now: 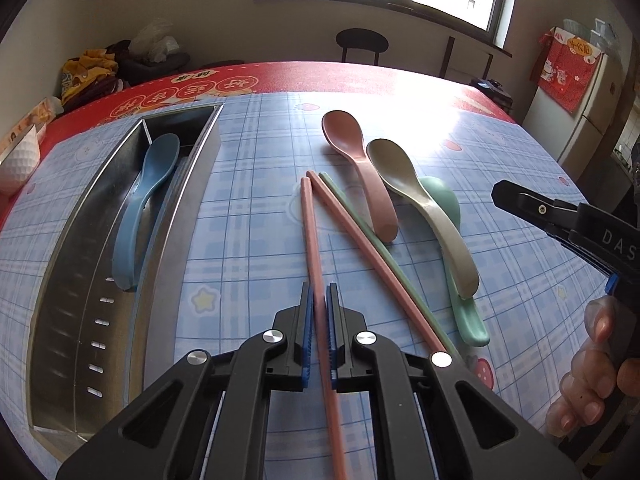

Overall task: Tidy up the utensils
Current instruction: 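Lift the pink chopstick with the left gripper while the right gripper grasps another pink chopstick, then carry the pink chopstick over the tray with the left gripper while the right gripper lifts its pink chopstick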

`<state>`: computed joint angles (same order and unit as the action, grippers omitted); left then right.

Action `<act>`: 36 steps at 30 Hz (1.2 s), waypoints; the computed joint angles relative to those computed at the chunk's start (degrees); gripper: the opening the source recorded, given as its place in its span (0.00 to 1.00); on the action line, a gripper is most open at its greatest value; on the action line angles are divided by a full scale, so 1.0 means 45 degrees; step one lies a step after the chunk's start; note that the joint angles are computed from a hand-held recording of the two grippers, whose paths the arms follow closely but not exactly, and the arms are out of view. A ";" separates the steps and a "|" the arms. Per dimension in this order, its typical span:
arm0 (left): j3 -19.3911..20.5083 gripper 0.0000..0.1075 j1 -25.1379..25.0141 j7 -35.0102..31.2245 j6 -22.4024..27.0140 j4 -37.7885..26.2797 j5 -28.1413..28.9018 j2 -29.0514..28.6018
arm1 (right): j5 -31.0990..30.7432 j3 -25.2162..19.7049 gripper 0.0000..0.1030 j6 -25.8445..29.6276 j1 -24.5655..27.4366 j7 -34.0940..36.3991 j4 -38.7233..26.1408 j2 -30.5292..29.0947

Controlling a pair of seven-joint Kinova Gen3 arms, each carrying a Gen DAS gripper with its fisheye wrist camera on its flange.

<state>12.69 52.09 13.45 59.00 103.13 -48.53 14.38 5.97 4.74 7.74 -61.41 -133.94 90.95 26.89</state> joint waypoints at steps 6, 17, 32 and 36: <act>0.0170 0.05 0.0834 0.2091 0.0712 0.0504 -0.1568 -0.0131 | -0.0049 -0.0444 0.08 -0.0134 0.0319 0.0383 -0.0031 0.0062; 0.0834 0.05 0.0983 0.2596 0.1361 0.0753 -0.1978 -0.0803 | 0.0446 -0.1887 0.08 0.0759 0.0914 0.2673 -0.0945 0.0375; 0.3126 0.05 0.0072 0.4443 0.1870 0.2859 -0.1801 -0.3597 | 0.2398 -0.1644 0.08 0.8036 -0.1046 0.3398 -0.6482 0.2618; 0.3532 0.05 -0.0377 0.4640 0.1604 0.3330 -0.1684 -0.4111 | 0.3071 -0.1514 0.08 0.8945 -0.1337 0.2928 -0.7091 0.2946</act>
<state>28.58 50.39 34.33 66.22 118.12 -56.11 -4.12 19.79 -2.07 47.99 -67.43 -120.76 59.05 40.14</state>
